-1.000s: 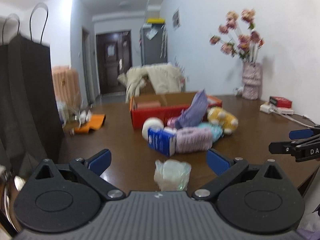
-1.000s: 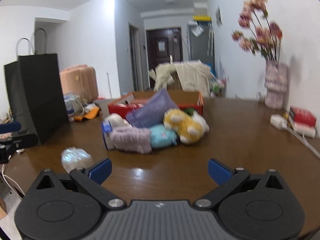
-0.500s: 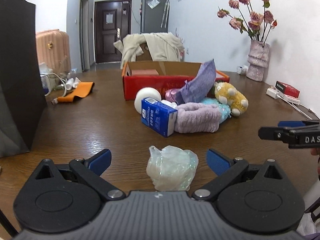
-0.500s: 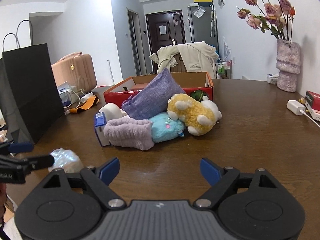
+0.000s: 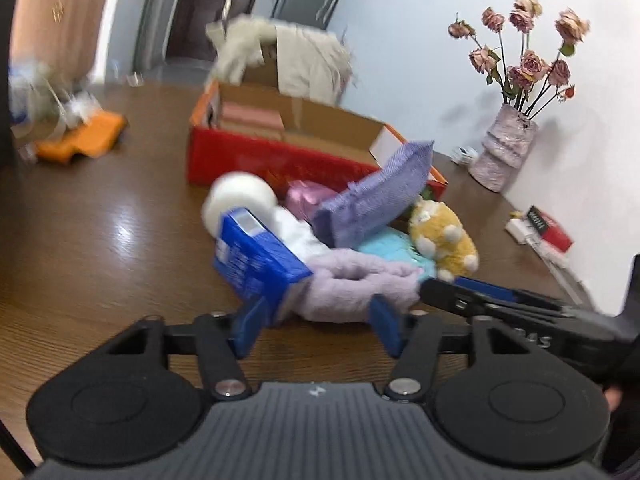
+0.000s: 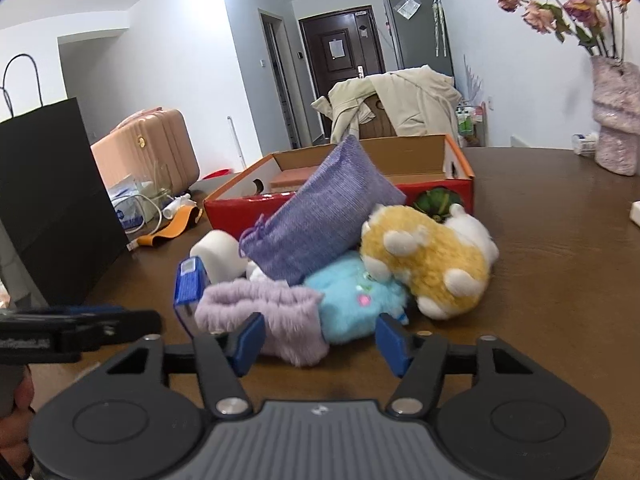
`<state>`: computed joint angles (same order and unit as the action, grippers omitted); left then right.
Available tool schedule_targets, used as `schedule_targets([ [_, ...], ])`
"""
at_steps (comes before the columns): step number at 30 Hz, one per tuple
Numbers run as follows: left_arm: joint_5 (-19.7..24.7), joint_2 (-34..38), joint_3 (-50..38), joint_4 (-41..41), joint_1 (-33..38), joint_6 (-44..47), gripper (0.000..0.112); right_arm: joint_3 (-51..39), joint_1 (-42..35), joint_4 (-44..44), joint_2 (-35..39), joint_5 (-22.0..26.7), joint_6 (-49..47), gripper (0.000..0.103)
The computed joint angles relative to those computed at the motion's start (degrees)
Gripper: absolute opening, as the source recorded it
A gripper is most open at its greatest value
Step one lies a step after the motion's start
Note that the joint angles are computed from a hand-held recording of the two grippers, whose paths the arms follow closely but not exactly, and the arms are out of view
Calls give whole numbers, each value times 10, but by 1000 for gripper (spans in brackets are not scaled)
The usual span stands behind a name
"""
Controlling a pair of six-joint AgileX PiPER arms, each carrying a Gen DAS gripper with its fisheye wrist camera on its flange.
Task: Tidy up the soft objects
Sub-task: 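Grasp the lilac fuzzy headband with the right gripper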
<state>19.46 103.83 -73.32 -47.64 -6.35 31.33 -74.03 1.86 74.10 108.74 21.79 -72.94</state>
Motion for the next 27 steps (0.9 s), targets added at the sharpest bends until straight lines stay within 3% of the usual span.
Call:
schedule_targets([
  [3,30,28,-34,12,2,-31,41,-39,3,-21,29,7,32,47],
  [6,31,40,-49,8,-2,-34,41,-70,2,-53,55,17,66,33],
  [9,35,45,-57,10,-5,-42,40,-62,-11,-12,57,50,18,15],
  [12,45,33,-46,7,-8,-30,35,-33,-14,8,40,61,-25,9],
  [17,50,-18,22,-75,-7,86,45,57,-41,-34,-19,86,-16,15],
  [21,38,14,-28,-24,-10,10,48,98,-71,52,-50,99,-74,21],
  [23,45,47,-76,50,-16,-84,46,72,-68,92,-35,105,-86,25],
  [25,59,71,-108,82,-16,-139,38,34,-50,114,-10,84,-95,30],
  [27,50,76,-106,69,-18,-131,29,-9,-36,94,18,74,-66,30],
])
